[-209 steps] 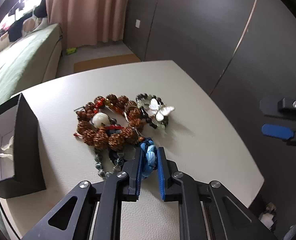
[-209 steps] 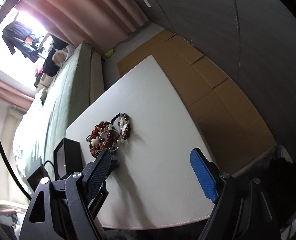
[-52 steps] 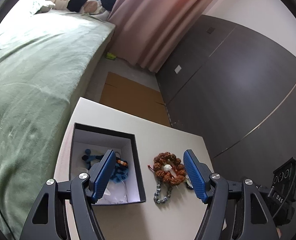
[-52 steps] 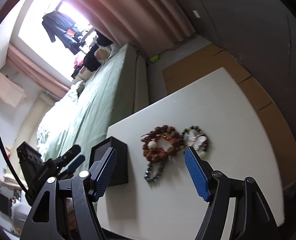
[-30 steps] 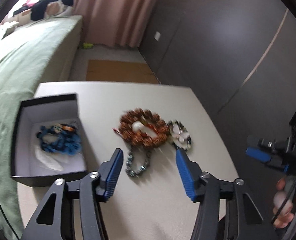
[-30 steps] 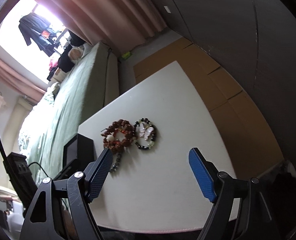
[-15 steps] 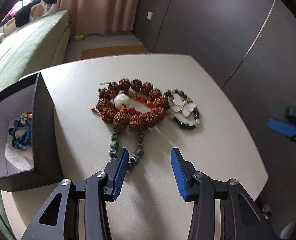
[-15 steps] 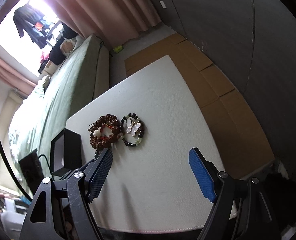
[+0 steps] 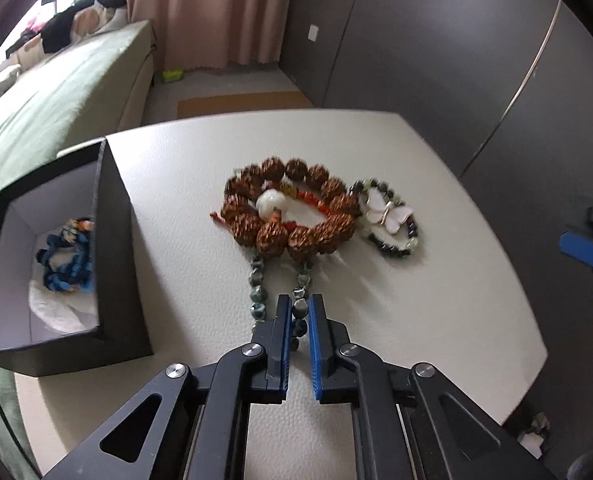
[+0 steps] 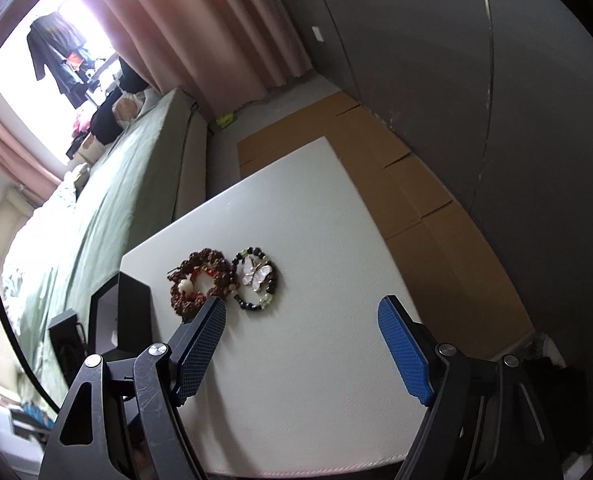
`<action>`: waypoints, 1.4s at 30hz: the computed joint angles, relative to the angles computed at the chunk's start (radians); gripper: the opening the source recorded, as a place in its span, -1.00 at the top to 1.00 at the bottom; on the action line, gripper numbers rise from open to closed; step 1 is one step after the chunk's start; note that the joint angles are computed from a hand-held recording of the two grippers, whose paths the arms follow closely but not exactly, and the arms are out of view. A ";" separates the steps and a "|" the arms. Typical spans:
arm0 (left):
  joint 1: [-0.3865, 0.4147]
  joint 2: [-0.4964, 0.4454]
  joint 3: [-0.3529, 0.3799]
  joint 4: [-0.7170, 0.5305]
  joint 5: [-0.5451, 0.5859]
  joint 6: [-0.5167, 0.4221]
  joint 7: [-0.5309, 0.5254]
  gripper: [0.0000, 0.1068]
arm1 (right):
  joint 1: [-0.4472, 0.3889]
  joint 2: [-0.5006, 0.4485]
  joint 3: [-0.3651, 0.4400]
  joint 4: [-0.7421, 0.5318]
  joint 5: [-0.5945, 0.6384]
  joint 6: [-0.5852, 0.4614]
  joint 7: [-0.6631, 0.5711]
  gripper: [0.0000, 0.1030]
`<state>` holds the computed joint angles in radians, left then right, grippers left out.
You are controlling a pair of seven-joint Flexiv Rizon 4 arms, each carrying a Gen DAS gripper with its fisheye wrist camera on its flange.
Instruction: Organize jewelry
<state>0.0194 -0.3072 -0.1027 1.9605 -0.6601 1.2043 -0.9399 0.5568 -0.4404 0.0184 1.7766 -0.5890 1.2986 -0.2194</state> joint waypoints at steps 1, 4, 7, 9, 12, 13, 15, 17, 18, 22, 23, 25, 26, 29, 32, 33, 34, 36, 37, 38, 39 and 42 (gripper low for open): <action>0.010 0.010 -0.014 0.007 -0.032 0.002 0.019 0.85 | 0.006 0.003 -0.008 0.003 -0.009 -0.003 0.009 -0.53; 0.020 0.035 -0.029 0.019 -0.113 0.007 0.064 0.85 | 0.012 0.001 -0.018 0.002 -0.026 -0.004 0.025 -0.53; 0.019 0.058 -0.030 0.026 -0.203 0.007 0.104 0.85 | 0.015 -0.004 -0.022 0.001 -0.039 -0.001 0.035 -0.53; 0.017 0.073 -0.028 0.028 -0.272 0.009 0.135 0.85 | 0.012 -0.008 -0.017 -0.005 -0.038 -0.004 0.032 -0.53; 0.007 0.084 -0.015 0.023 -0.339 0.008 0.162 0.85 | 0.011 -0.017 -0.010 -0.018 -0.034 -0.018 0.021 -0.53; 0.003 0.086 -0.010 0.021 -0.352 0.009 0.166 0.85 | 0.008 -0.022 -0.002 -0.026 -0.026 -0.028 0.010 -0.53; -0.001 0.088 -0.001 0.016 -0.381 0.008 0.176 0.85 | 0.007 -0.032 0.006 -0.039 -0.014 -0.039 -0.005 -0.53; -0.002 0.090 0.005 0.012 -0.412 0.003 0.188 0.85 | 0.013 -0.039 0.001 -0.048 -0.012 -0.050 -0.005 -0.53; -0.001 0.093 0.009 0.010 -0.424 -0.003 0.194 0.85 | 0.014 -0.042 0.000 -0.052 -0.011 -0.054 -0.007 -0.53; -0.002 0.099 0.018 0.001 -0.480 -0.014 0.225 0.85 | 0.006 -0.064 0.017 -0.079 0.015 -0.065 -0.040 -0.53; -0.001 0.101 0.019 -0.001 -0.499 -0.018 0.235 0.85 | 0.003 -0.071 0.024 -0.089 0.028 -0.070 -0.052 -0.53; -0.001 0.102 0.022 -0.009 -0.534 -0.023 0.254 0.85 | -0.008 -0.089 0.046 -0.112 0.066 -0.082 -0.084 -0.53; -0.001 0.101 0.025 -0.013 -0.544 -0.025 0.261 0.85 | -0.012 -0.099 0.056 -0.125 0.086 -0.080 -0.098 -0.53; 0.002 0.093 0.030 -0.029 -0.576 -0.031 0.270 0.85 | -0.026 -0.130 0.084 -0.163 0.143 -0.069 -0.156 -0.53; 0.008 0.081 0.034 -0.043 -0.597 -0.036 0.271 0.85 | -0.035 -0.168 0.105 -0.213 0.197 -0.074 -0.215 -0.53; 0.010 0.076 0.034 -0.049 -0.601 -0.038 0.269 0.85 | -0.037 -0.181 0.111 -0.233 0.215 -0.083 -0.233 -0.53; 0.013 0.071 0.035 -0.054 -0.605 -0.041 0.266 0.85 | -0.037 -0.194 0.112 -0.252 0.229 -0.094 -0.248 -0.53; 0.019 0.061 0.034 -0.064 -0.610 -0.044 0.264 0.85 | -0.027 -0.214 0.101 -0.282 0.239 -0.116 -0.270 -0.49; 0.022 0.056 0.033 -0.069 -0.612 -0.046 0.262 0.85 | -0.015 -0.224 0.084 -0.296 0.233 -0.128 -0.271 -0.45; 0.024 0.051 0.033 -0.073 -0.613 -0.048 0.259 0.85 | -0.010 -0.232 0.076 -0.307 0.235 -0.136 -0.271 -0.30; 0.026 0.048 0.032 -0.075 -0.612 -0.049 0.255 0.85 | -0.015 -0.245 0.083 -0.327 0.250 -0.152 -0.278 -0.09; 0.031 0.040 0.030 -0.080 -0.602 -0.054 0.244 0.85 | -0.036 -0.278 0.117 -0.384 0.305 -0.204 -0.318 0.34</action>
<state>0.0506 -0.2667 -0.0728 1.8809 -1.2624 1.1504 -0.6962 0.5210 -0.7181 0.1359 1.3928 -0.2844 1.0948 -0.5376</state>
